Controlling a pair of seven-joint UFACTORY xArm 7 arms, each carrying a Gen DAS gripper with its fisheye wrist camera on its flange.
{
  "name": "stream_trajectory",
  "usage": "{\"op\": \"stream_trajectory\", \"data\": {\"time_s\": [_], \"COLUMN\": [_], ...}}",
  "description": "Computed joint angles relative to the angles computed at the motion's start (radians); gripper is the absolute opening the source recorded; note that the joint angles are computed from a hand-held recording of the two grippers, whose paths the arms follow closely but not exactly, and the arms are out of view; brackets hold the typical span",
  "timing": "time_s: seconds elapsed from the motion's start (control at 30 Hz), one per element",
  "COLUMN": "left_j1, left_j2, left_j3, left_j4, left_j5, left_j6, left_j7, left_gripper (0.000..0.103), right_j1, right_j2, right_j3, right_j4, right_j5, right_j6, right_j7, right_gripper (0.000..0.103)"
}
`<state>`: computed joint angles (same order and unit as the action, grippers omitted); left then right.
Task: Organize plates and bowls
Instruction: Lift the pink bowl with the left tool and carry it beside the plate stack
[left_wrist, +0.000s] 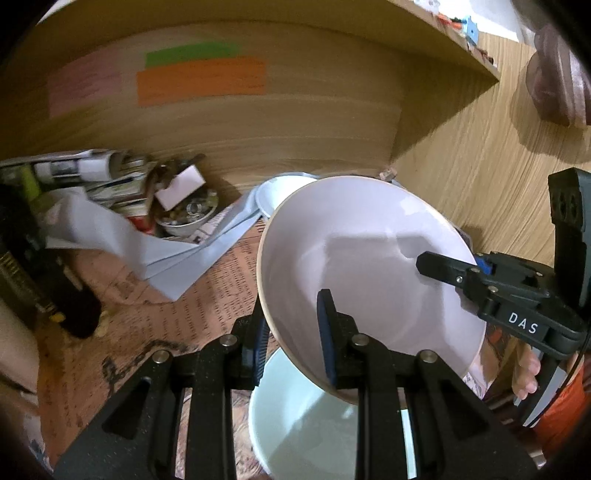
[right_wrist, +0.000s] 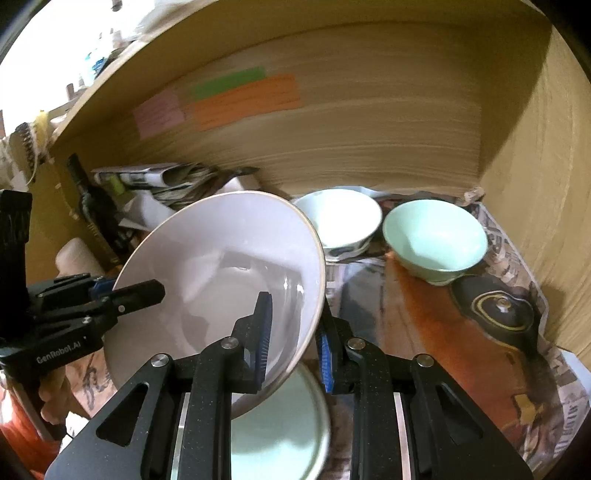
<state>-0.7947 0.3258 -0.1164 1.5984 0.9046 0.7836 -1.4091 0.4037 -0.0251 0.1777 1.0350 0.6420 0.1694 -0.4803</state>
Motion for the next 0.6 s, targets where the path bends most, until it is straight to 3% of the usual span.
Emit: {"op": "stream_trajectory", "data": {"time_s": [0.17,0.6], "left_j1": [-0.01,0.061], "left_j2": [-0.091,-0.281], "left_j3": [-0.017,-0.157], "left_j4": [-0.111,-0.346], "left_j5": [0.068,0.15], "left_j6": [0.036,0.152], "left_j7": [-0.11,-0.304], "left_gripper": [0.025,0.025], "right_j1": [0.029,0.101], "right_j2": [-0.017,-0.002], "right_j3": [0.013,0.044], "right_j4": [-0.018,-0.012], "right_j5": [0.024,0.041], "right_j6": [-0.01,0.0], "right_j7": [-0.026,-0.057], "right_gripper": [0.02,0.02]}}
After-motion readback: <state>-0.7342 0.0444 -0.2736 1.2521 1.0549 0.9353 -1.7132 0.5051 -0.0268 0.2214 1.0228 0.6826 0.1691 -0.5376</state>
